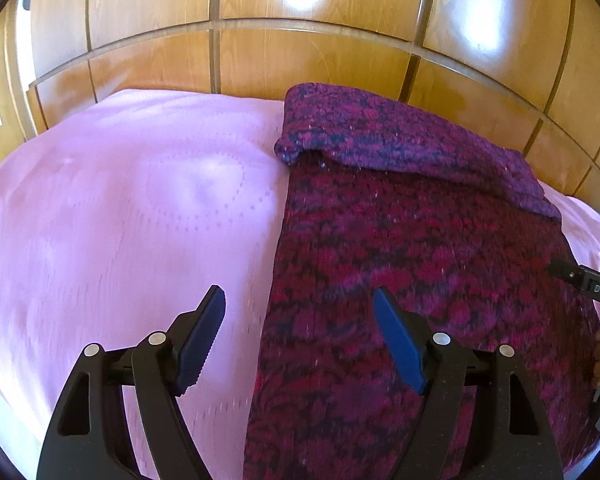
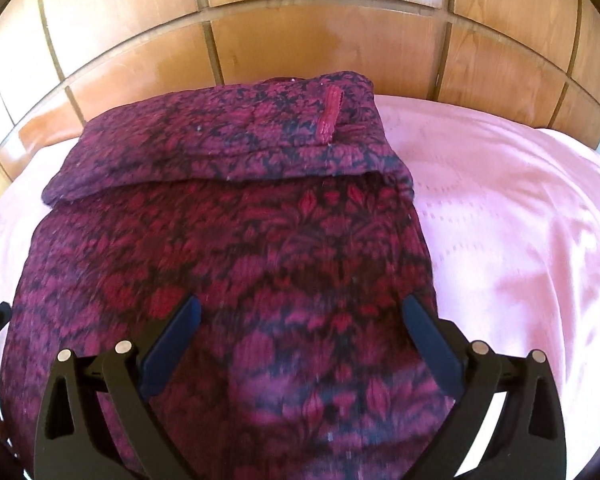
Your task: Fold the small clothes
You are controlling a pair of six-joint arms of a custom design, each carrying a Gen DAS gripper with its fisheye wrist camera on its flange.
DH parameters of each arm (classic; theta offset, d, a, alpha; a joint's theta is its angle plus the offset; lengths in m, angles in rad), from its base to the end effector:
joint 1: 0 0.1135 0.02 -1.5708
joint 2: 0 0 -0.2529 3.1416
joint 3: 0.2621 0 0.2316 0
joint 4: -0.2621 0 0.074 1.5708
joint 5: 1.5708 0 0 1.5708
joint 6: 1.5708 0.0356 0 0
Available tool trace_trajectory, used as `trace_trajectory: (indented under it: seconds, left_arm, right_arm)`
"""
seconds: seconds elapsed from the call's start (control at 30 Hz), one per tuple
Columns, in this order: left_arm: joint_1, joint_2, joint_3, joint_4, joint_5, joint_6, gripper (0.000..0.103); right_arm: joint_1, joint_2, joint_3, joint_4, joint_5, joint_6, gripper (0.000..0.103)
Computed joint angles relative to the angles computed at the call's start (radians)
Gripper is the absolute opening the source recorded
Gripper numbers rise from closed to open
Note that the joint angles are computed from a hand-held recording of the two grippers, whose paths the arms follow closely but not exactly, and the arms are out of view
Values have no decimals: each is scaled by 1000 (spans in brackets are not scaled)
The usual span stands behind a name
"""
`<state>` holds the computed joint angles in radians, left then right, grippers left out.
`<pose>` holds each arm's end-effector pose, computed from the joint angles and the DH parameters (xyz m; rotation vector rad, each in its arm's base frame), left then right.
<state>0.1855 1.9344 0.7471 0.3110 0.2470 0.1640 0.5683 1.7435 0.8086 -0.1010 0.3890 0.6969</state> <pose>0.3149 0.0502 0.0815 0.0825 2.4150 -0.1432 0.2594 0.1496 0.1263 0.2939 2.4741 0.0078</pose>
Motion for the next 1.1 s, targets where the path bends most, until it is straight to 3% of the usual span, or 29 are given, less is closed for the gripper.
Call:
trace_trajectory:
  seconds: [0.37, 0.53, 0.7, 0.83, 0.93, 1.0, 1.03, 1.1]
  left_arm:
    - [65, -36, -106, 15, 54, 71, 75]
    - [102, -42, -147, 10, 80, 110, 75]
    - [164, -68, -195, -2, 124, 175, 75]
    - [215, -97, -208, -63, 163, 254, 75]
    - [261, -125, -209, -159, 210, 366, 64]
    - [291, -137, -194, -263, 251, 466, 47]
    - [301, -141, -183, -318, 271, 512, 33]
    - [318, -177, -195, -372, 286, 598, 20]
  right_arm:
    - [106, -225, -204, -23, 58, 156, 100]
    - [132, -346, -328, 2, 5, 220, 99]
    - [236, -465, -446, 14, -34, 322, 76]
    - [415, -515, -479, -61, 6, 467, 64]
    - [539, -543, -479, -130, 16, 561, 55]
    - [598, -549, -478, -156, 14, 609, 47]
    - [617, -546, -477, -158, 3, 624, 44]
    - [634, -549, -470, -168, -11, 622, 35]
